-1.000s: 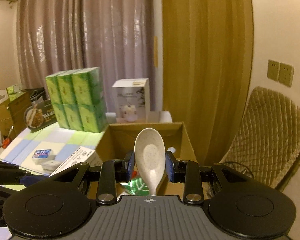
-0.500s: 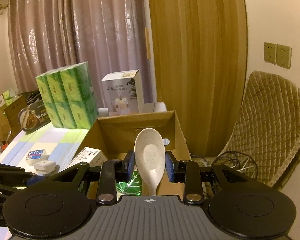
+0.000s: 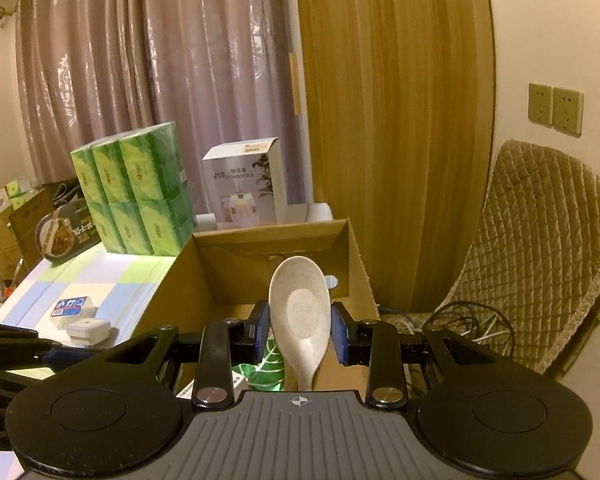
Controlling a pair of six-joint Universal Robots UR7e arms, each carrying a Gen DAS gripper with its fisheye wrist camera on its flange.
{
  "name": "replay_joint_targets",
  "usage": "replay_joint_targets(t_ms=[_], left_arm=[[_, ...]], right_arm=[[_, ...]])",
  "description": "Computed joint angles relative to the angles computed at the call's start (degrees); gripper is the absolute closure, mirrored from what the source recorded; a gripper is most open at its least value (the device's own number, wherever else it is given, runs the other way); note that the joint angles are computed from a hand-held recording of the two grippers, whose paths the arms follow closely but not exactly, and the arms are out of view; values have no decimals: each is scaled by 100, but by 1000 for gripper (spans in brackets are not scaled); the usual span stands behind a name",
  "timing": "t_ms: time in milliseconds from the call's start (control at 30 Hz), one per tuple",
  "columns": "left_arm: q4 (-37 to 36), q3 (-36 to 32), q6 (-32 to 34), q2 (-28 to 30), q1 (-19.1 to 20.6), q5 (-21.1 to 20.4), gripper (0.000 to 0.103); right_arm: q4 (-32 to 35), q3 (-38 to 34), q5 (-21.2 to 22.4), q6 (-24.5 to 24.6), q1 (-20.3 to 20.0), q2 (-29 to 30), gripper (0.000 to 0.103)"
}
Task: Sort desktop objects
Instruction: 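Carry the ointment box and spoon over the cardboard box, then open the left tool to drop the ointment box while the right drops the spoon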
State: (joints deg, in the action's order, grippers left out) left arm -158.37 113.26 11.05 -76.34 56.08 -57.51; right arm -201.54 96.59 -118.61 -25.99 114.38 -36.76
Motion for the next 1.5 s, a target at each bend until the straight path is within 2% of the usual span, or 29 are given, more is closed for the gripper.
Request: replay_joint_targets(t_ms=[333, 367, 400, 467, 967, 1100, 1267, 1500], left_arm=[[17, 138, -27, -236, 2, 56, 66], [28, 137, -51, -244, 9, 57, 66], [34, 134, -66, -249, 20, 57, 66], [44, 141, -79, -270, 32, 62, 66], [40, 363, -199, -550, 44, 244, 65], [87, 433, -268, -658, 17, 343, 64], [133, 508, -300, -808, -45, 485, 61], [249, 577, -287, -1033, -121, 672, 54]], right_arm=[[45, -147, 128, 40, 20, 87, 73], [-7, -158, 159, 45, 12, 102, 68], [-61, -169, 155, 74, 8, 113, 53], [-176, -137, 181, 143, -5, 99, 42], [-253, 353, 166, 267, 56, -130, 39], [-309, 486, 165, 296, 113, -182, 31], [-285, 564, 158, 322, 210, -203, 28], [-167, 587, 158, 315, 362, -195, 18]])
